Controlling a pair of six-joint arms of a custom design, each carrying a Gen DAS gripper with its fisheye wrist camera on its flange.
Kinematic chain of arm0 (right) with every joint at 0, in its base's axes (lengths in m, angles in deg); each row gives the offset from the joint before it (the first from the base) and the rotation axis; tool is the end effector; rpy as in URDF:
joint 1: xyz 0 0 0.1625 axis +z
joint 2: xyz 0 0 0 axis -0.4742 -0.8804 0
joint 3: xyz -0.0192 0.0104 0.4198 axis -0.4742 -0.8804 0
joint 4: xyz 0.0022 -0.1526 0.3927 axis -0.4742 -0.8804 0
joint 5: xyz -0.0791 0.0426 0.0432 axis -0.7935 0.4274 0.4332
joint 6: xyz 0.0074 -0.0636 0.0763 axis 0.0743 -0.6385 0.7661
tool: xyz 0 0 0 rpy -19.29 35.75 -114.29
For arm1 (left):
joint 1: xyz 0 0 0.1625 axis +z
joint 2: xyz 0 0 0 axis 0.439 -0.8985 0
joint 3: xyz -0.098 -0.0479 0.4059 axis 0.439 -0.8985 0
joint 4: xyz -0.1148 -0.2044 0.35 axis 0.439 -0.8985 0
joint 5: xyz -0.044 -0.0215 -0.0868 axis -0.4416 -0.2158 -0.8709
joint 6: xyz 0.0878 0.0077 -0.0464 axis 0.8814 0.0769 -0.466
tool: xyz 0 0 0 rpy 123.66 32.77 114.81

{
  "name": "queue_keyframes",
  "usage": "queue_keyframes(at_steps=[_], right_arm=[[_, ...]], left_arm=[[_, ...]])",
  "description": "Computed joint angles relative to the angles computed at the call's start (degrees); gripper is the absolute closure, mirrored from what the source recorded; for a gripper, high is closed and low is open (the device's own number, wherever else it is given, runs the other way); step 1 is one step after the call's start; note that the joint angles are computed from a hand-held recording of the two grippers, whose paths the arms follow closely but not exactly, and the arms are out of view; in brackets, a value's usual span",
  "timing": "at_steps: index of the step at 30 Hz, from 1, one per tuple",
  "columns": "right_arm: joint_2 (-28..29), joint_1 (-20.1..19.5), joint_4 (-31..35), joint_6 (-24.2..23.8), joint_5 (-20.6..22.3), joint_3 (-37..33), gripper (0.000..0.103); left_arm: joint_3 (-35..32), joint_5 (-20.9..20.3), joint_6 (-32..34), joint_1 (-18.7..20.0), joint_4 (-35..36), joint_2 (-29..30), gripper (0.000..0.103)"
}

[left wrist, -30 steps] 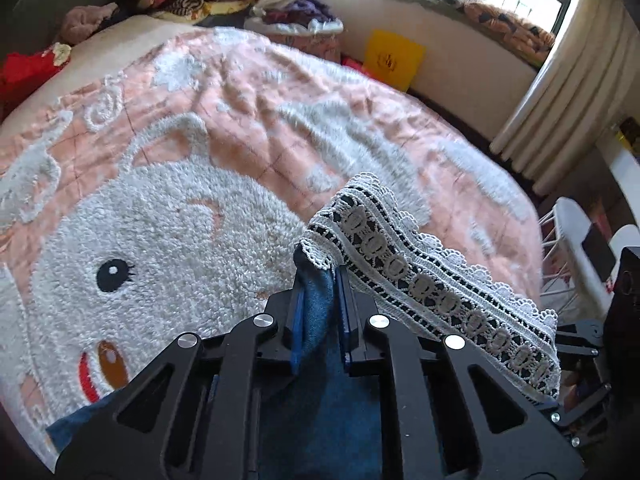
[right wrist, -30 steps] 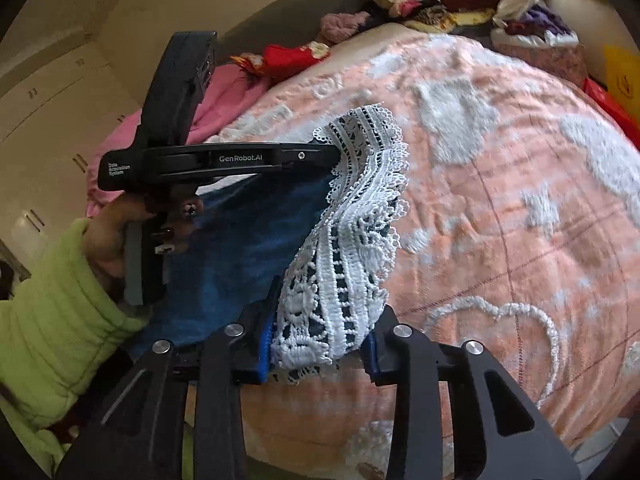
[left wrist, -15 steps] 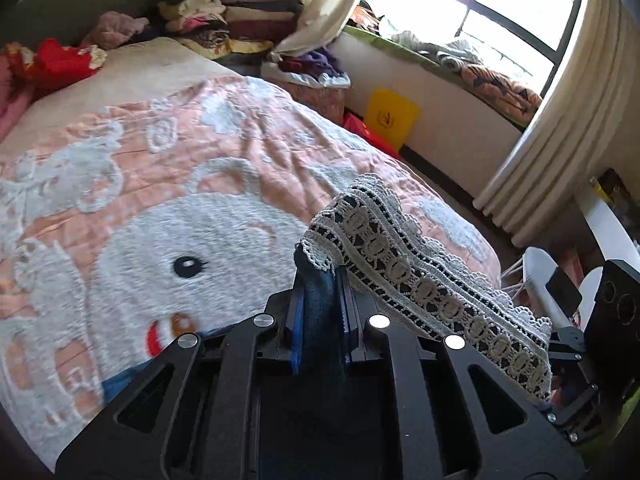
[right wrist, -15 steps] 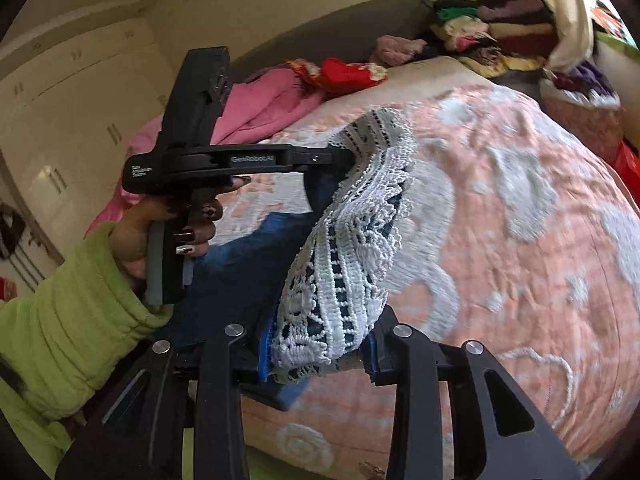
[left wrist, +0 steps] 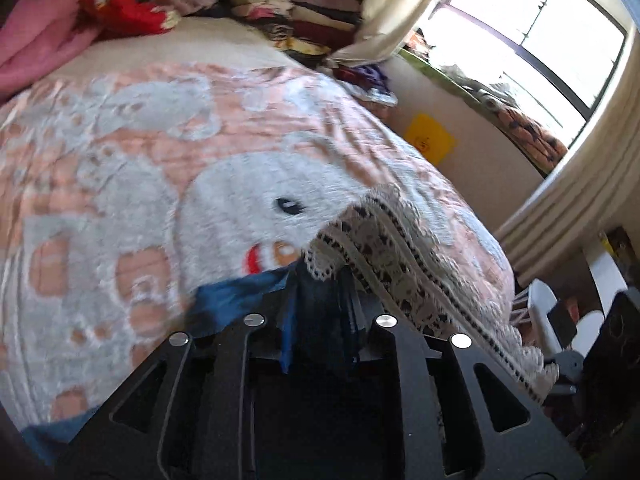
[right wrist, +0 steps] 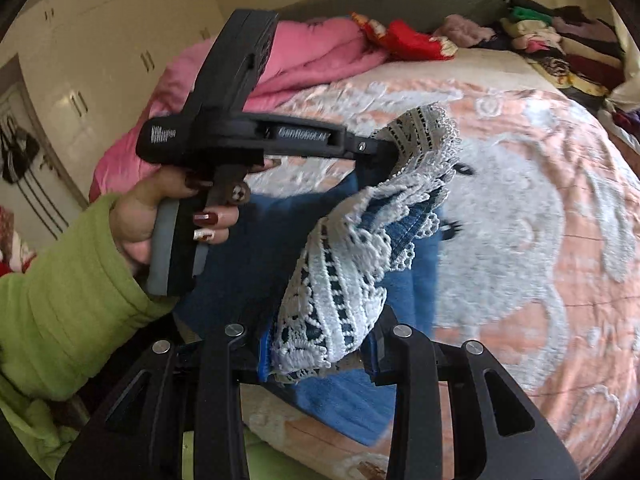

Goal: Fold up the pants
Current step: 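Lift the hem end with both tools and fold it over toward the waistband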

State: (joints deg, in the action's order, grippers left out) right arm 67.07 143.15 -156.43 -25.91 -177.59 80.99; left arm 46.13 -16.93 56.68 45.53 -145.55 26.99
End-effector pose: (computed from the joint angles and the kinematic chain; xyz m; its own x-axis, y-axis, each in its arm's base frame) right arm 0.4115 -0.6879 -0.0041 -0.8473 -0.2227 0.4823 -0.4737 0.7276 -0.4962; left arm -0.1208 -0.7928 0.3148 -0.6794 0.7233 -0.1240 0.7328 0.6598 -0.1664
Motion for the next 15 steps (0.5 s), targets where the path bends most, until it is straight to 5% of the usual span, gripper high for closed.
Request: queue_keyframes(at_steps=[9,15], right_arm=[[7.22,1.29,9.94,-2.36,-3.22,-10.13,0.071],[10.31,1.69,14.04,-4.15,-3.93,-14.63,0.069]], left_arm=[[-1.1,1.11,-4.6,3.74,-5.18,-0.49,0.084],[-2.89,-2.48,-7.72,5.13,-7.88,-0.84,0.073]])
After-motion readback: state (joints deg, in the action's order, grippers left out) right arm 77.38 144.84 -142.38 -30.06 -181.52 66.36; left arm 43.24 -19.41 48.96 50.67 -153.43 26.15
